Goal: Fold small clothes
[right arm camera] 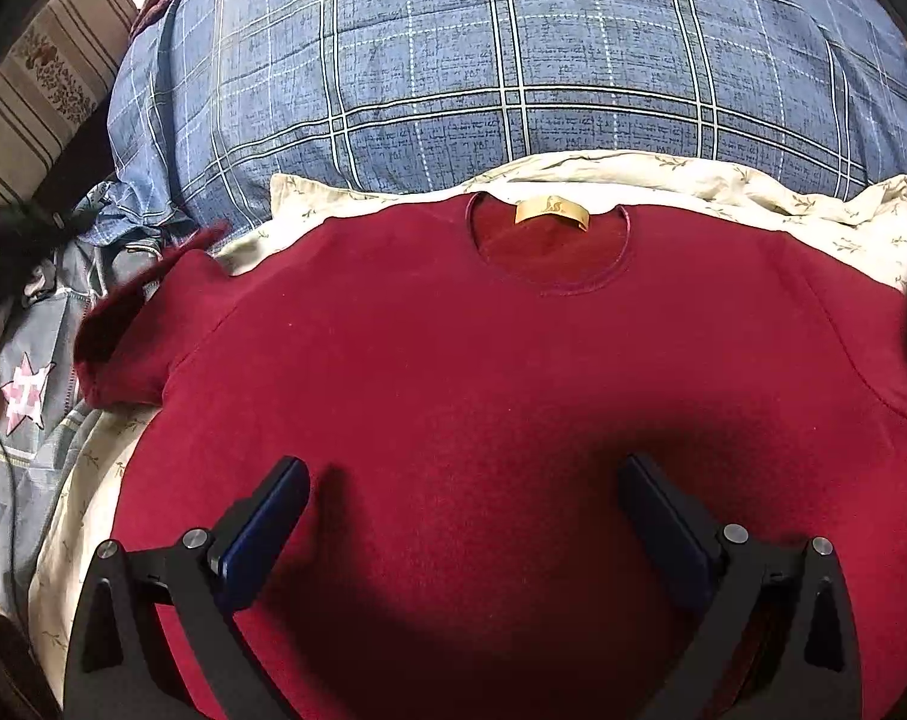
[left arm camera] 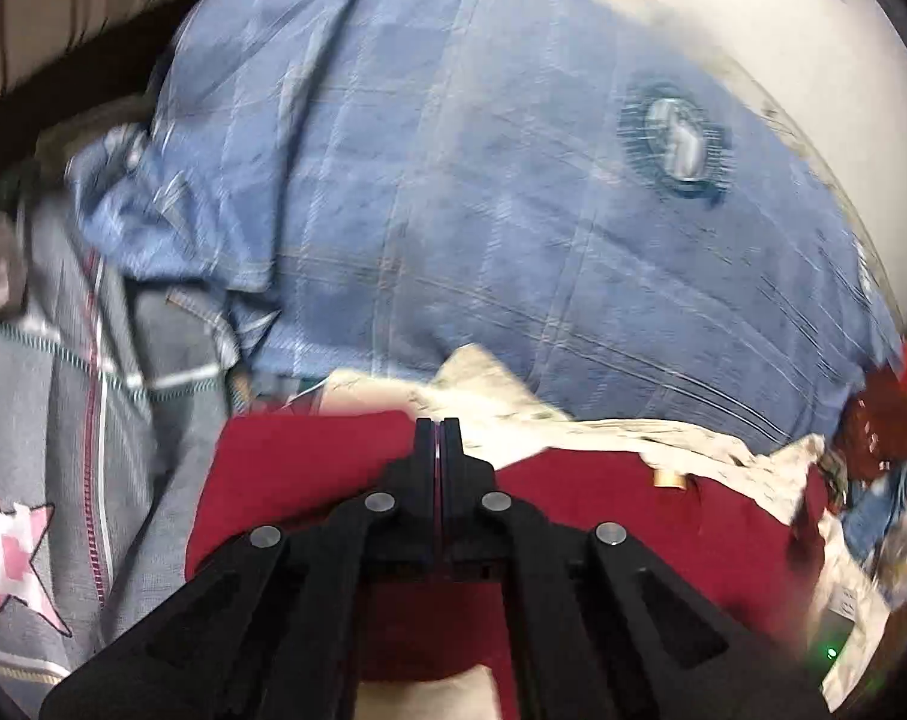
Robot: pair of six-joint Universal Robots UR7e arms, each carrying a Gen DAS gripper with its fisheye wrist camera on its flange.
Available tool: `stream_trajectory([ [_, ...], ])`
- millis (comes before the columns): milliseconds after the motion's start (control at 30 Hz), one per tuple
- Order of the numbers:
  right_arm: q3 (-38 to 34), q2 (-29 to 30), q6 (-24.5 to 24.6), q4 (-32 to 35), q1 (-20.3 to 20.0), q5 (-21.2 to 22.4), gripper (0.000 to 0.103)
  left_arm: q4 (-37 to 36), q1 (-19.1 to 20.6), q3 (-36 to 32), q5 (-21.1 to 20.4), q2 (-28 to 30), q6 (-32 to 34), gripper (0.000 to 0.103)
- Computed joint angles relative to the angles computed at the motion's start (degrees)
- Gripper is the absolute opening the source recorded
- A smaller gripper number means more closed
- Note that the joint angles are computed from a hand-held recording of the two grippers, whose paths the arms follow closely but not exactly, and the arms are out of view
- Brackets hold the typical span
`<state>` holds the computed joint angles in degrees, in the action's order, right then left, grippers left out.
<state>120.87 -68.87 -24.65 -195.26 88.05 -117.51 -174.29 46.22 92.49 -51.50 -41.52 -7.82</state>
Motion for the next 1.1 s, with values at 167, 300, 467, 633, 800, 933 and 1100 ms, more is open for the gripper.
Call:
stream_trajectory([
  [167, -0.03, 0.01, -0.08, -0.01, -0.06, 0.02, 0.103, 3.29, -0.12, 2.23, -0.81, -1.47, -3.63, 0.0],
  [300, 0.06, -0.09, 0.03, -0.05, -0.03, 0.13, 0.103, 4.89, 0.23, 1.65, 5.81, -0.5, -1.91, 0.074],
  [467, -0.01, 0.11, -0.05, -0.21, 0.07, -0.18, 0.103, 11.46, 2.67, 0.55, 5.24, -0.43, -0.78, 0.085],
  [633, 0.02, -0.08, 0.06, -0.06, -0.11, 0.37, 0.103, 16.79, 3.4, -3.58, 12.19, 2.99, 2.48, 0.085],
  [800, -0.11, 0.22, 0.05, -0.31, -0.04, 0.18, 0.103, 21.9, 6.1, -6.66, 11.36, 3.68, -1.58, 0.013],
  [933, -0.15, 0.31, -0.01, -0.48, -0.01, 0.12, 0.103, 20.36, 7.1, -5.34, 5.48, 1.61, -5.72, 0.006],
  [1100, -0.02, 0.08, 0.13, -0.48, -0.23, 0.79, 0.103, 5.76, 4.19, -0.23, -11.1, -2.37, -2.48, 0.006],
])
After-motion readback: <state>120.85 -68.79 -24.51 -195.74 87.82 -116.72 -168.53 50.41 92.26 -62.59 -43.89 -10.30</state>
